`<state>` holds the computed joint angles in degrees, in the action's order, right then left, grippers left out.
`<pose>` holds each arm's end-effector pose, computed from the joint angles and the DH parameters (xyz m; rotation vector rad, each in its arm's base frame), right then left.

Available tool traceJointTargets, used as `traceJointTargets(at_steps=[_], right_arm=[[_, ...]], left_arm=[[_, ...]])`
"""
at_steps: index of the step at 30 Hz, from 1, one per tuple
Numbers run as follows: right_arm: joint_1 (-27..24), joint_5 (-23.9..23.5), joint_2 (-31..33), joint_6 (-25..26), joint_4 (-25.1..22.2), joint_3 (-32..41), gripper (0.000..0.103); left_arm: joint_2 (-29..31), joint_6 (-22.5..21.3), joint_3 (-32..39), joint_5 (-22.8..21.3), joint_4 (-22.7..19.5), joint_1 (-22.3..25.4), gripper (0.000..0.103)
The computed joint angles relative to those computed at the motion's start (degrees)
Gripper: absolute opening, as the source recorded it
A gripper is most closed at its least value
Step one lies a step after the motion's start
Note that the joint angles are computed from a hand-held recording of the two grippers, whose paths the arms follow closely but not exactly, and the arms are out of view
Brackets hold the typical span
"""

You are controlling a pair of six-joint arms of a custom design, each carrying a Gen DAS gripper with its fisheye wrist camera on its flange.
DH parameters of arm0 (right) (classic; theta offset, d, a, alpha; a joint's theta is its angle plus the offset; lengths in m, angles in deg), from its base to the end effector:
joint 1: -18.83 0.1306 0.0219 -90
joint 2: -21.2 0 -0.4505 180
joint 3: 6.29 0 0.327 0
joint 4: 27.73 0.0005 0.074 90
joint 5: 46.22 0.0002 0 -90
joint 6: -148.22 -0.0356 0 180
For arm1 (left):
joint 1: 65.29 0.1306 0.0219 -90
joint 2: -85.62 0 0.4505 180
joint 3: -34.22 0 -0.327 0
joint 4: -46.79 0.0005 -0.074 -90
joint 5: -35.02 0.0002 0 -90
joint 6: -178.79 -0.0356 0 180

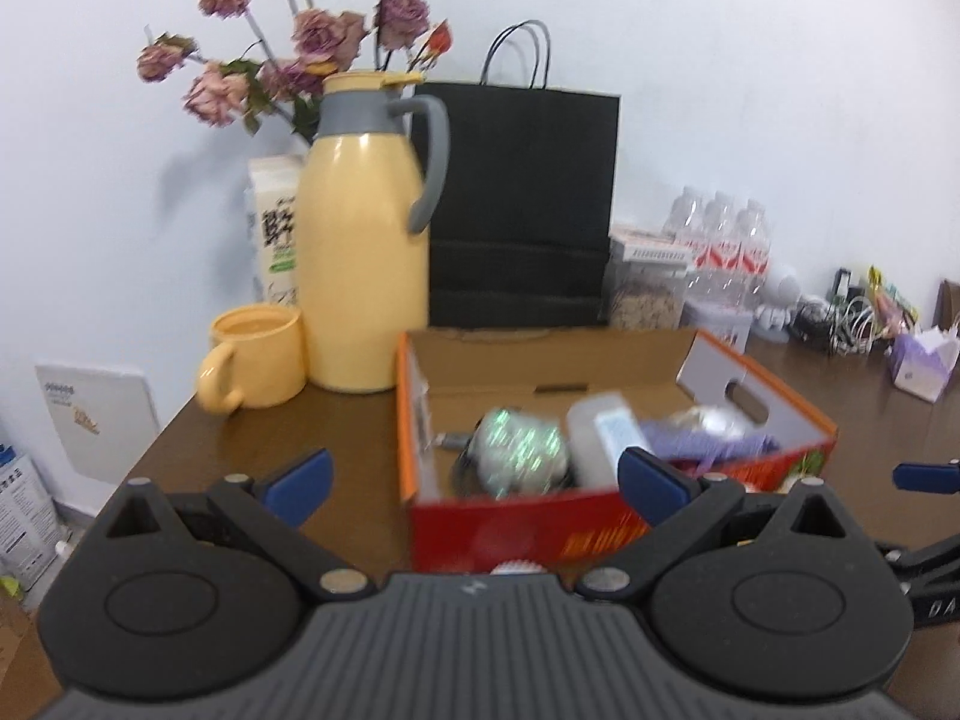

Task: Organize objects
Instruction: 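Withdraw both tools from the box back over the table, then grasp the white-and-yellow plush toy with the right tool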

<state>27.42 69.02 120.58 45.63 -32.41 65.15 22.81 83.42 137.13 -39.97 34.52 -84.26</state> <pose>0.4706 0.0552 0.3644 0.3264 2.0640 -0.2479 0.6035 -0.2177 0.4020 0.5911 1.9547 -0.4153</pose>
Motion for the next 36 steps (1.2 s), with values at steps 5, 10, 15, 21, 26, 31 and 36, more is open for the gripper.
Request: traceJointTargets(at_steps=[5,10,15,21,26,31,36], right_arm=[[0.9,1.1,-1.0,-3.9,-1.6,-3.2,0.103],[1.5,1.2,-1.2,-7.7,-2.6,-5.4,0.103],[1.8,1.6,-1.0,-9.3,-2.8,-5.8,0.103],[1.5,1.4,0.5,-9.9,-3.4,-4.0,0.103],[1.0,2.3,2.6,-10.4,-5.3,-1.4,0.103],[0.2,3.1,5.1,-9.6,-7.9,1.9,0.1],[-0.5,1.0,6.2,-10.4,-6.4,1.7,0.061]], left_arm=[[-1.2,-0.6,-4.0,0.1,-0.2,2.2,0.103],[-1.8,-1.6,-7.5,1.0,-0.1,4.4,0.103],[-1.1,-1.5,-9.4,1.4,0.0,6.0,0.103],[0.1,0.7,-9.9,0.4,1.7,6.4,0.103],[-0.4,1.9,-12.8,0.4,8.0,6.5,0.103],[-0.6,3.8,-13.4,2.2,10.1,7.0,0.103],[0.1,3.8,-11.8,3.5,7.2,7.0,0.103]])
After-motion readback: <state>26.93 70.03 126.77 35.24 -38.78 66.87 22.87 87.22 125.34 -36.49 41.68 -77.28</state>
